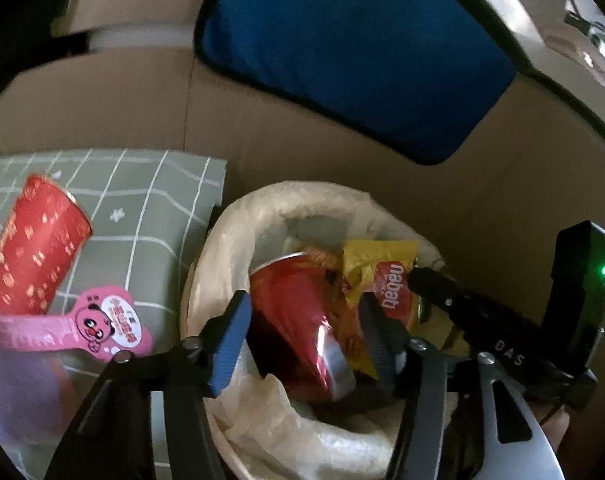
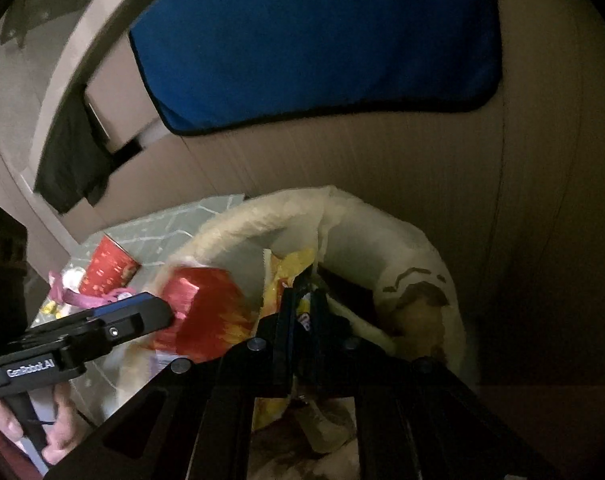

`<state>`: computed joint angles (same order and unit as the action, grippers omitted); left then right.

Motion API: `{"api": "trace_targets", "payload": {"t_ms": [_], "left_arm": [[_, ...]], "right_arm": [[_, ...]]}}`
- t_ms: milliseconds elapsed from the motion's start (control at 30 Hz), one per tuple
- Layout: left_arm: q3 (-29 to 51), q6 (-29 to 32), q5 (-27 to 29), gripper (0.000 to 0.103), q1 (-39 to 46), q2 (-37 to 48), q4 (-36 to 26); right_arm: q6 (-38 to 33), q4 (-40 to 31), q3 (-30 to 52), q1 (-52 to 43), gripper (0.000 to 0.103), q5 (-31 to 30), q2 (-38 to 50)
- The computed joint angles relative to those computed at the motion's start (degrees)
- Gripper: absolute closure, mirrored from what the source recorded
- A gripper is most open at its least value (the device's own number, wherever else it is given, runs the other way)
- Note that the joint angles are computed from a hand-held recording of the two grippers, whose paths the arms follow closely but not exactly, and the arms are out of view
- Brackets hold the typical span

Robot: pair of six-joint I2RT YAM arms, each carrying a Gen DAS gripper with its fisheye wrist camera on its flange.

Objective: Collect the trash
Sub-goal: 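Carry the red can and yellow wrapper over the wastebasket with both tools, then open both tools to drop the can and wrapper into the wastebasket, then grasp the crumpled white-blue tissue on the table with the left tool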

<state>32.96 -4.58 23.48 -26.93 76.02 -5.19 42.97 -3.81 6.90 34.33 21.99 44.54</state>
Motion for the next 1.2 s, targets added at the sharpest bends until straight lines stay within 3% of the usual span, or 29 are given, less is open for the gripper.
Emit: {"api": "trace_targets", "payload": {"t_ms": [100, 300, 433, 500, 633, 700, 767, 833, 867, 967, 1200], "left_arm": [[-0.1, 0.6, 2.8, 0.044, 2.3, -4.3, -3.2], [-4.2, -0.2, 6.9, 0.044, 11.8, -22.3, -11.0], [-5.7, 4.5, 10.6, 0.044, 21.1, -34.4, -20.1], [-5.2, 9.2, 15.1, 0.044, 28.4, -38.5, -26.6], [-1.2, 27.3, 26.5, 0.044, 47.6, -38.9, -44.1], [1.9, 42.4, 31.6, 0.044, 59.2, -35.1, -54.9], [5.2, 62.1, 34.8, 0.044, 72.1, -28.2, -66.8], [7.2, 74.7, 34.9, 0.044, 81.6, -22.3, -72.0], [7.9, 78.3, 34.8, 0.044, 85.1, -19.4, -72.8], [9.9, 79.8, 33.5, 0.044, 90.9, -10.7, -68.4], [14.4, 68.1, 27.6, 0.045, 96.0, 6.9, -53.1]], "right_arm": [[2.8, -6.3, 1.6, 6.6, 0.068, 7.8, -4.0], [9.2, -17.7, 6.4, 18.6, 0.067, 18.8, -7.2], [15.0, -21.5, 10.1, 27.4, 0.067, 25.0, -4.5], [17.6, -22.6, 12.0, 31.3, 0.067, 27.4, -1.8], [21.1, -22.4, 17.2, 39.0, 0.067, 31.8, 6.6], [21.0, -20.9, 19.7, 41.4, 0.067, 32.7, 10.8], [20.0, -19.0, 22.8, 43.6, 0.067, 33.7, 15.9], [18.7, -17.4, 25.2, 45.1, 0.067, 34.5, 19.9], [18.5, -16.7, 26.2, 46.0, 0.067, 34.8, 21.8], [15.6, -13.1, 29.2, 46.5, 0.067, 33.2, 26.9], [9.1, -5.0, 34.9, 46.1, 0.067, 28.3, 38.9]]}}
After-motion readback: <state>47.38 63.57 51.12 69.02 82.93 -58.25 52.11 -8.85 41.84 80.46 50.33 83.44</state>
